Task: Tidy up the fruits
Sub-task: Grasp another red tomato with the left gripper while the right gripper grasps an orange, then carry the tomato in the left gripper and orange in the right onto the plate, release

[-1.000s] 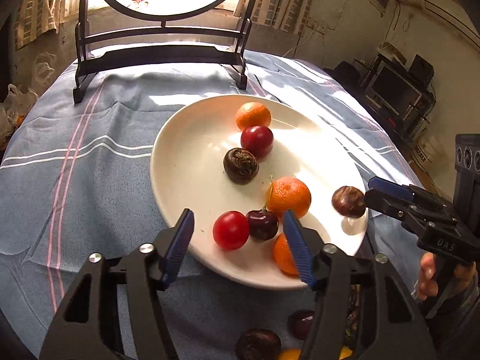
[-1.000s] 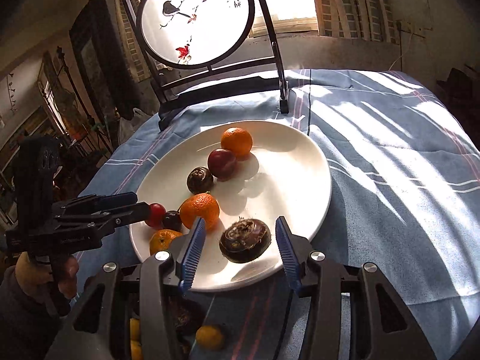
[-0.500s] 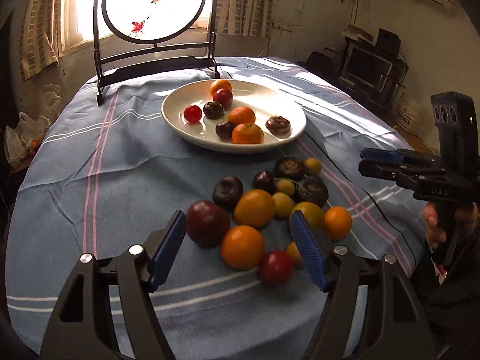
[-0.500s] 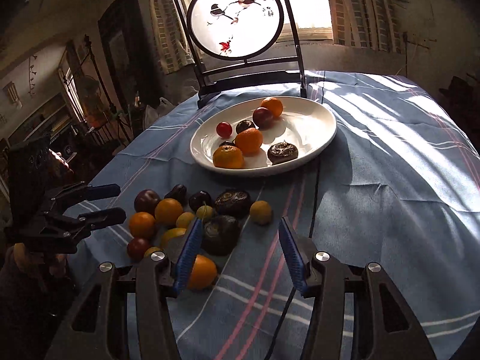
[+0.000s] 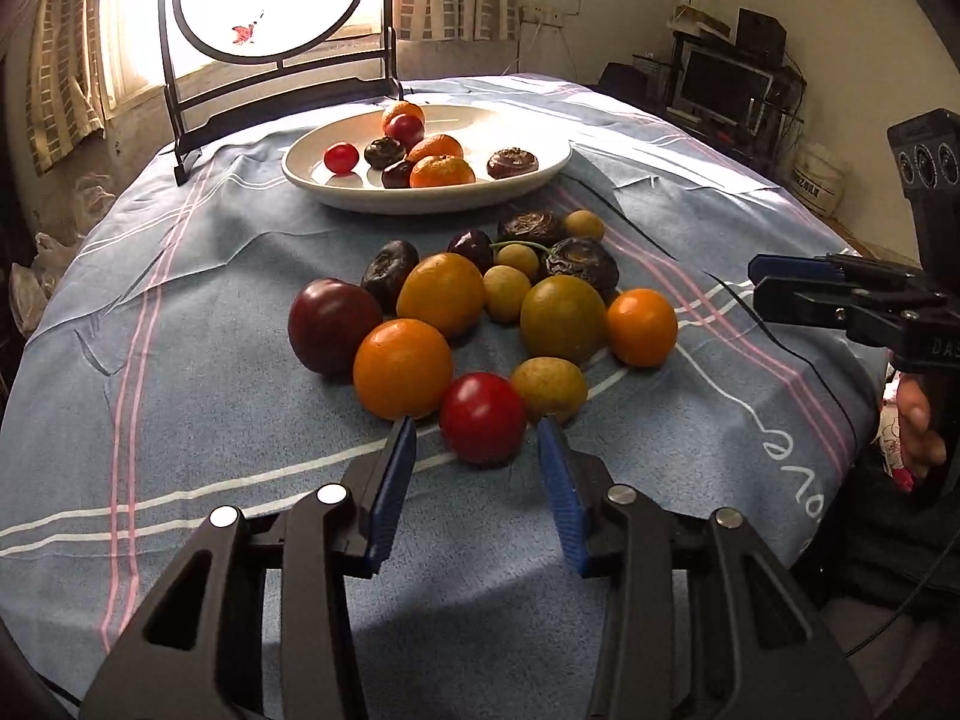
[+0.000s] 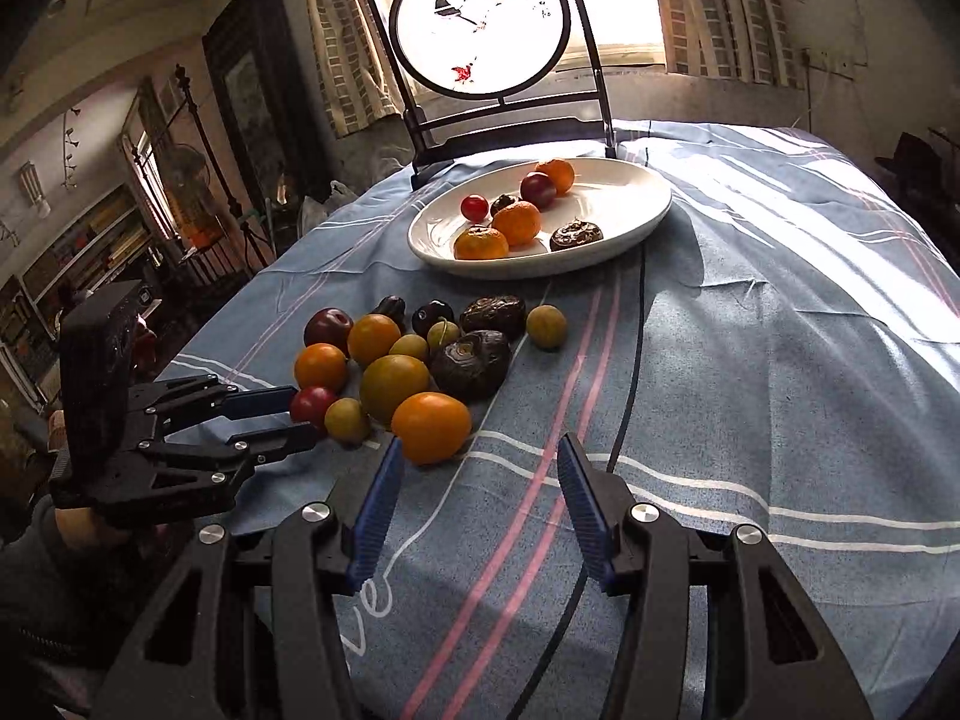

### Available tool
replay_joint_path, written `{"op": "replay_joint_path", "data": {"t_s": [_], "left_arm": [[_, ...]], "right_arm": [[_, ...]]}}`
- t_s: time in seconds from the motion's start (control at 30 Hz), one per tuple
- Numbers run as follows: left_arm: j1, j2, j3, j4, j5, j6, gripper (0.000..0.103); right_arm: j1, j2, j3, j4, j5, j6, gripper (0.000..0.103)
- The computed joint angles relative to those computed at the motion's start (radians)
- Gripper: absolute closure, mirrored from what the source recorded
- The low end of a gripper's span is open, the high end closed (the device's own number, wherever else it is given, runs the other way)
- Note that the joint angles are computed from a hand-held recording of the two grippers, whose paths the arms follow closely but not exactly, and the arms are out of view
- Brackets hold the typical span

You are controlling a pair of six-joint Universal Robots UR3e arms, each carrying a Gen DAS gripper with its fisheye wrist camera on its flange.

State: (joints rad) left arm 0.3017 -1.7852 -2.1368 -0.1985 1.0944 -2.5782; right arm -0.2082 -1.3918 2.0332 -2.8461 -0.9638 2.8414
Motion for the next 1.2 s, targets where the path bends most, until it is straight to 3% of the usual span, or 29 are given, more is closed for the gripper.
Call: {"op": "replay_joint_path", "data": {"t_s": [0.2, 0.27, 0.53, 0.67, 0.8, 0.93, 1.07, 1.2], "left_arm": [[-0.035, -0.071, 0.038, 0.053, 0.023, -0.034, 0.063], [-0.027, -0.067, 0.031, 0.053, 0.006, -0.028, 0.075], [0.049, 0.063, -0.064, 0.009, -0.07, -0.008, 0.075], [0.082, 0.11, -0.098, -0.014, -0.099, 0.008, 0.075], [0.094, 0.116, -0.109, -0.022, -0.117, 0.01, 0.075], [0.112, 0.142, -0.096, -0.067, -0.161, 0.014, 0.075], [0.092, 0.107, 0.043, -0.151, -0.184, -0.002, 0.075], [0.029, -0.065, 0.339, -0.224, -0.162, -0.083, 0.075]], "right_arm": [[0.021, 0.039, -0.039, 0.02, -0.007, -0.004, 0.05], [0.048, 0.062, -0.065, 0.027, -0.035, -0.008, 0.05], [0.17, 0.162, -0.194, 0.039, -0.14, 0.008, 0.05], [0.206, 0.22, -0.273, 0.088, -0.182, 0.04, 0.063], [0.19, 0.212, -0.248, 0.062, -0.158, 0.058, 0.064], [0.124, 0.139, -0.183, 0.039, -0.056, 0.047, 0.064], [0.076, 0.121, -0.253, 0.078, -0.02, 0.046, 0.064], [0.063, 0.238, -0.486, 0.156, -0.016, 0.082, 0.064]]}}
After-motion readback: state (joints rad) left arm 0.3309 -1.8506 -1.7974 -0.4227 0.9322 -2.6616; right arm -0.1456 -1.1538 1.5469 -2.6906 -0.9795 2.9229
